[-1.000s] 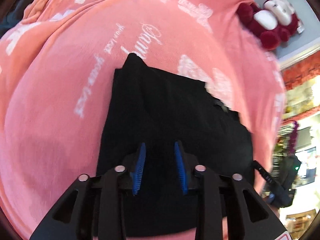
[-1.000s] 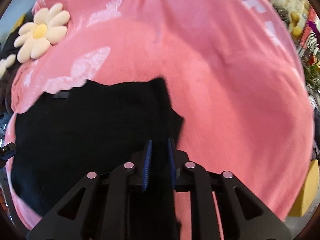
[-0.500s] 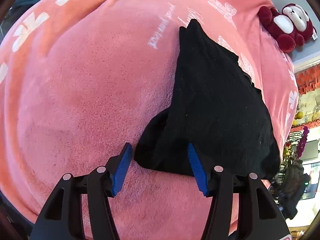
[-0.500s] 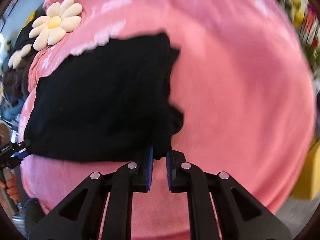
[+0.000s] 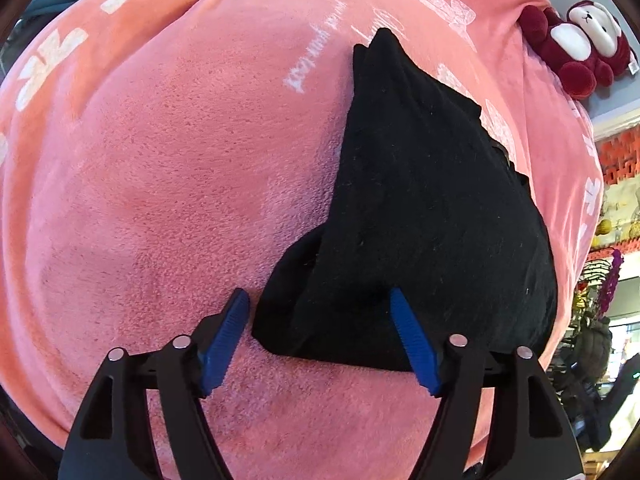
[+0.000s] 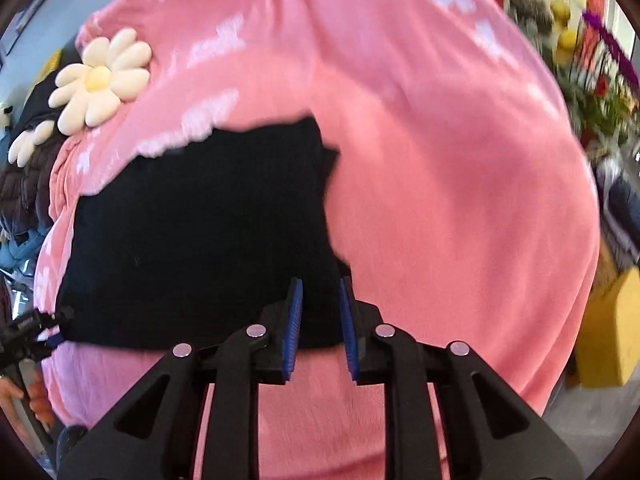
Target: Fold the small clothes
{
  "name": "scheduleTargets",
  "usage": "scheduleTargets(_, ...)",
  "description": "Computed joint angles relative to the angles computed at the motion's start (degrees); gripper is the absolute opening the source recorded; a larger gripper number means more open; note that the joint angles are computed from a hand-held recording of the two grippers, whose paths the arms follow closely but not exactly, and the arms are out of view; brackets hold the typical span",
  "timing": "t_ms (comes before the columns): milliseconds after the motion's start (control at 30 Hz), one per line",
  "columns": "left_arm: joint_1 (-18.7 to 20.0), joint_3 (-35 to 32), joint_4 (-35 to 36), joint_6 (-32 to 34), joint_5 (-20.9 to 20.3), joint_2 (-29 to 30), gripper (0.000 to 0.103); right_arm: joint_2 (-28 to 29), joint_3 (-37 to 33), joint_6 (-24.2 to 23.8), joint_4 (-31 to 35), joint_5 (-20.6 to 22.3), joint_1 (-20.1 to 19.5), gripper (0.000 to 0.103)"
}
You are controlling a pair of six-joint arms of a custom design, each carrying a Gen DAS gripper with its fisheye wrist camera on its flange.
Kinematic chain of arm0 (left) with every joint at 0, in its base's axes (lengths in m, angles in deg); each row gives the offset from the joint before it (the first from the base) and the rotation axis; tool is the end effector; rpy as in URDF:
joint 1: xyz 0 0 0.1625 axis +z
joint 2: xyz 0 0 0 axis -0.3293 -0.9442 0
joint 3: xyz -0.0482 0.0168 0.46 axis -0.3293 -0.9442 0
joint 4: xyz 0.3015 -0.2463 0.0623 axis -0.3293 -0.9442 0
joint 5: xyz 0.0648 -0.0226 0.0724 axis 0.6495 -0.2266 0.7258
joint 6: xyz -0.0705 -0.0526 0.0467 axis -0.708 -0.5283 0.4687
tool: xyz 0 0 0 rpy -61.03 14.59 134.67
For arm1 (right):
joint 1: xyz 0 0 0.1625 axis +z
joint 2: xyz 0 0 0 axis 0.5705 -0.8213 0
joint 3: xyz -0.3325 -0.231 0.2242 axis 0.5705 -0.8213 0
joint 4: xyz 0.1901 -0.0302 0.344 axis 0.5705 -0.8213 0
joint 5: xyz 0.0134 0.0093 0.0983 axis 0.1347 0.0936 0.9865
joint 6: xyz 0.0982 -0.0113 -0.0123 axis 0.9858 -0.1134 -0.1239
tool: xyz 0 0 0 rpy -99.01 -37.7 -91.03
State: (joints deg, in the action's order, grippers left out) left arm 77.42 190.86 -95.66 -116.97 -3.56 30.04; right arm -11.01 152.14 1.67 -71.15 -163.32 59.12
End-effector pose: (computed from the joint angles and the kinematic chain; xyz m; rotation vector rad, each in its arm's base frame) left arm -0.1549 -0.6326 0.1913 -0.8276 2.4643 -0.9023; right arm 0.1473 -0.8019 0.2492 0.6132 -2.4982 0.5320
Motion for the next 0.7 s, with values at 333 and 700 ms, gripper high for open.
scheduleTargets(333,0.0,-1.6,2.7,1.2,1.1,1.0,0.071,10.5,-17.6,8.5,11.1,-2.3,-1.4,0.023)
scheduleTargets(700,0.7,-4.3,4.3,-2.4,-0.9,1.3,0.072,1.6,4.5,-1.4,-3.7,-3.8,0.3,0.035)
